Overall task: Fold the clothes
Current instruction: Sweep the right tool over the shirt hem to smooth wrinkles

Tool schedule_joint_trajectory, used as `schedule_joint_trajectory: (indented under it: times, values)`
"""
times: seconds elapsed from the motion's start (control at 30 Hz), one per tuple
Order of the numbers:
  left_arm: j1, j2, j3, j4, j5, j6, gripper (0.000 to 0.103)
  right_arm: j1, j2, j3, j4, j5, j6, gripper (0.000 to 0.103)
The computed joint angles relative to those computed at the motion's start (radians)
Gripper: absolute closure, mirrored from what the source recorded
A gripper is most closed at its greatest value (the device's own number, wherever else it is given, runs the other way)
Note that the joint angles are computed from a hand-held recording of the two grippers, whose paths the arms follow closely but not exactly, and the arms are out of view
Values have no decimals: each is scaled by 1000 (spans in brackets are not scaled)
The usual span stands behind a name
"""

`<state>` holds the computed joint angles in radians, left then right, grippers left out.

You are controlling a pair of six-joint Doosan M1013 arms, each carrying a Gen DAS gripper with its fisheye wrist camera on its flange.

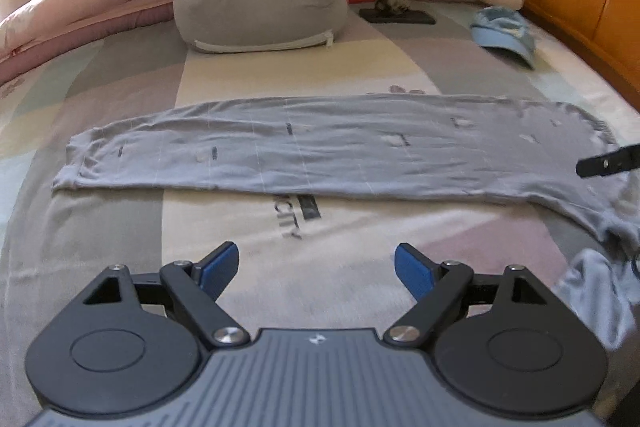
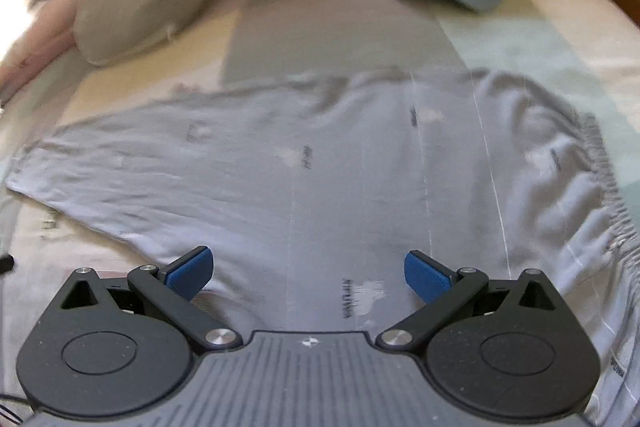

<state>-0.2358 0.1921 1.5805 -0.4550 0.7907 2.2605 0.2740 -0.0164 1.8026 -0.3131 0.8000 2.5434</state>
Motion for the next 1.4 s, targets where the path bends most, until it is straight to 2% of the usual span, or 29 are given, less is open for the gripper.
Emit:
schedule_joint_trajectory:
  times: [0.07, 0.23, 0.3, 0.4, 0.47, 0.67, 0.77, 0.9, 1.03, 1.13, 1.27, 1.33, 1.4]
  values:
    - [13, -5, 12, -30, 8, 32, 17, 25, -14, -4, -29, 8, 5, 0]
    - [33, 18, -6, -94, 8, 151, 17, 109, -28, -20, -149, 123, 132, 0]
    - [37, 47, -40, -126, 8, 207, 17, 139, -40, -15, -183, 152, 194, 0]
    - [21, 96, -102, -104, -39, 236, 17, 189, -48, -12, -246, 224, 311, 0]
    - [15, 139, -153, -102, -45, 239, 17, 215, -52, -13, -266, 261, 378, 0]
    - [14, 250, -252, -113, -22, 239, 17, 274, -49, -39, -324, 395, 481, 0]
    - [27, 279, -273, -78, 36, 162, 17, 278, -44, -52, -337, 452, 518, 0]
    - [67, 251, -218, -180, 52, 257, 16, 264, -30, -62, -320, 471, 519, 0]
    - [77, 264, -261, -180, 109, 281, 16, 241, -11, -69, -279, 460, 504, 0]
    - [81, 284, -291, -223, 82, 302, 16, 215, 15, -80, -224, 430, 456, 0]
    - [87, 332, -342, -187, 86, 167, 17, 201, 44, -96, -184, 400, 375, 0]
    - [104, 322, -314, -243, 79, 213, 16, 196, 53, -100, -176, 395, 354, 0]
    - [113, 303, -283, -242, 65, 225, 16, 185, 57, -96, -154, 382, 343, 0]
